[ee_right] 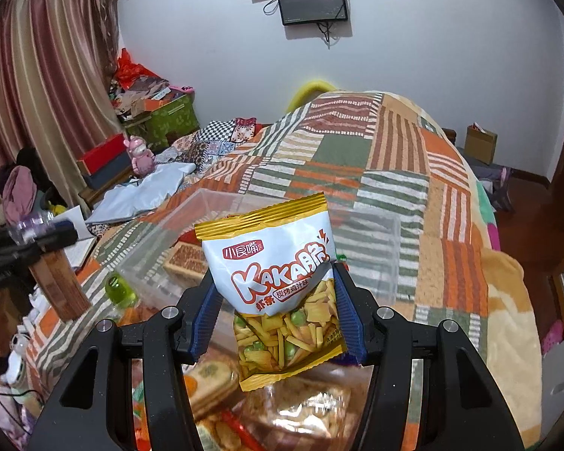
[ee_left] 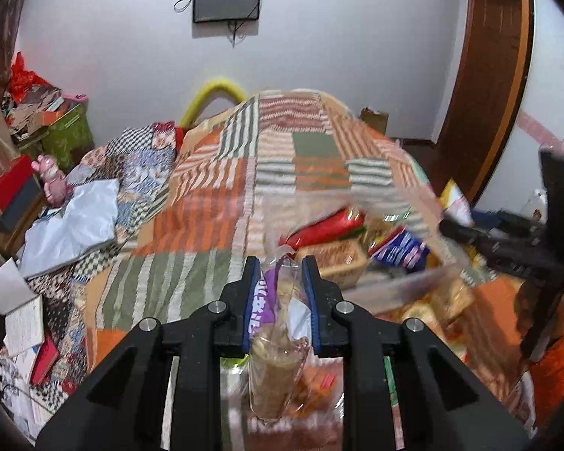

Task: Organize snacks
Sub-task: 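Lower the wafer pack and Kakaba bag into the clear box, opening both tools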

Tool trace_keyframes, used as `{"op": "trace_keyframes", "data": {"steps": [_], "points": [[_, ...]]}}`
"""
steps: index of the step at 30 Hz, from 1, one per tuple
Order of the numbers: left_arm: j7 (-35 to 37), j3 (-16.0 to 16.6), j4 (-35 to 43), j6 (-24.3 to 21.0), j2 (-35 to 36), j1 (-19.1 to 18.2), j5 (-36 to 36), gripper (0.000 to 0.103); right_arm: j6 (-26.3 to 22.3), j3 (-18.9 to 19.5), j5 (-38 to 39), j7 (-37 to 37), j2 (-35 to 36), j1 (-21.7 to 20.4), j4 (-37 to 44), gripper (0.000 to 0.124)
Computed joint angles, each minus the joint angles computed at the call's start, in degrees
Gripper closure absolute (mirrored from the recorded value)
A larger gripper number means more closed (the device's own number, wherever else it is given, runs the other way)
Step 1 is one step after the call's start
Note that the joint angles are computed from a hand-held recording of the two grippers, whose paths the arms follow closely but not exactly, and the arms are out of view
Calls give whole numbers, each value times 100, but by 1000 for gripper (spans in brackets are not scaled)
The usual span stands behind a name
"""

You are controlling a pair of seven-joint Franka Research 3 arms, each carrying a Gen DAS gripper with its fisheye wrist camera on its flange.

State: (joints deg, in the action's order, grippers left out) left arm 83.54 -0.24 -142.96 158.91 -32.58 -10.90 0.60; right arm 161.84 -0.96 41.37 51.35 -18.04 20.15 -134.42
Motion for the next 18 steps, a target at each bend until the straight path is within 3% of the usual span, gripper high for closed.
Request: {"op": "trace_keyframes", "data": {"steps": [7, 11, 18], "points": [[97, -20, 733, 333, 763, -139, -185, 81, -86, 123, -327, 120, 315, -81, 281, 71], [-64, -249, 1081, 512, 1223, 62, -9, 81, -229, 149, -399, 156, 508, -103, 432, 71], [-702, -746, 1371, 560, 1798, 585, 934, 81, -438, 273, -581, 220, 892, -170, 729, 71]]}}
